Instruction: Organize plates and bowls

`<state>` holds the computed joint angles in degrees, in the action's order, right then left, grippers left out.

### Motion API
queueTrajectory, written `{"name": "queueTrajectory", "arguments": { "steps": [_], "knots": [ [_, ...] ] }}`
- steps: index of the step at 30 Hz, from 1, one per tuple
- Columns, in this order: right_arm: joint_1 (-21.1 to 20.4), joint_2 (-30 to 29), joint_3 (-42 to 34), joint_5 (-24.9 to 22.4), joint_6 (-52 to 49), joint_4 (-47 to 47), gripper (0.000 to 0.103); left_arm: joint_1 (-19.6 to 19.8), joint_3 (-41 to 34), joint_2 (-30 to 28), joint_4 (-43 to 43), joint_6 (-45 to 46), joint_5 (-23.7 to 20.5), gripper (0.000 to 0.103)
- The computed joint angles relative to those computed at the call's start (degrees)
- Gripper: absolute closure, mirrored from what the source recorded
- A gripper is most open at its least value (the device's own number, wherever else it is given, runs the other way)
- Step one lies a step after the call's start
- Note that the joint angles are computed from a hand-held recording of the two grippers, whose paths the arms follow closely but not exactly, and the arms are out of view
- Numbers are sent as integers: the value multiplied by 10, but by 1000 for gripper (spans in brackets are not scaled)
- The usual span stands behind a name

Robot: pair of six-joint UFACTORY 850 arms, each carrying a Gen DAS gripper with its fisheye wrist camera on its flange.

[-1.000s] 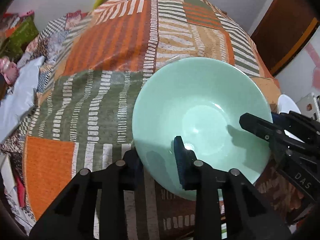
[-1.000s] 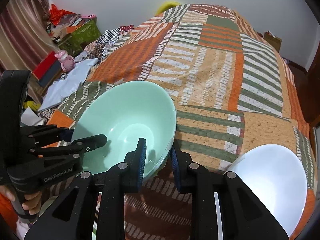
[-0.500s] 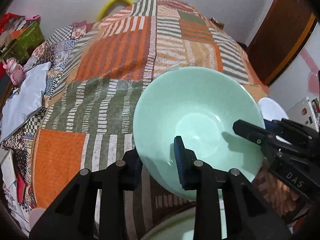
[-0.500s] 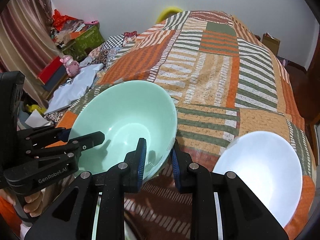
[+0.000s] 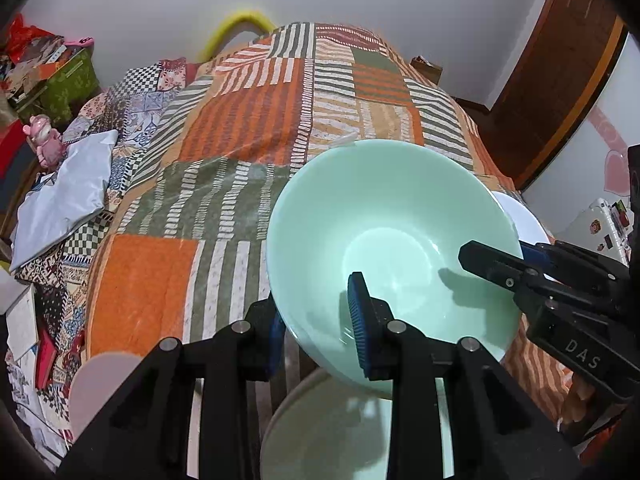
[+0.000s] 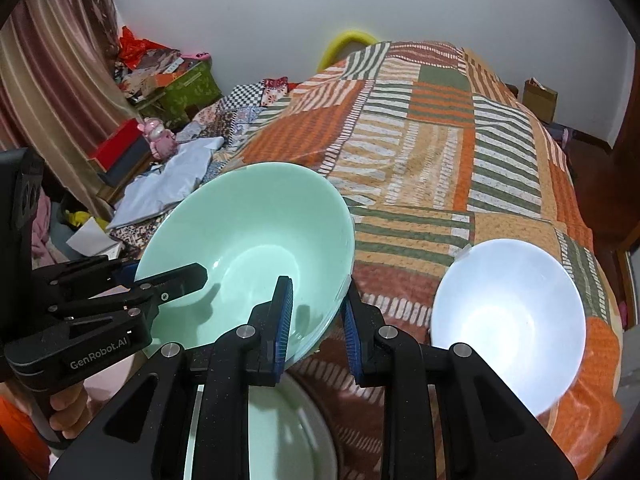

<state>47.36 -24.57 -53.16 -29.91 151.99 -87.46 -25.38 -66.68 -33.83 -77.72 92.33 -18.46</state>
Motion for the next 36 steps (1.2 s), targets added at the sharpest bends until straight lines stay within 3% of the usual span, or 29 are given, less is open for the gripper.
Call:
{"name": "queueTrajectory", "arguments": {
  "steps": [18, 36],
  "knots": [
    [46, -34, -66, -20, -37, 33, 81, 72, 91, 74, -79, 91, -30, 74],
    [65, -103, -166, 8, -81, 44, 81, 158, 137, 101, -112, 134, -44, 74]
  ]
}}
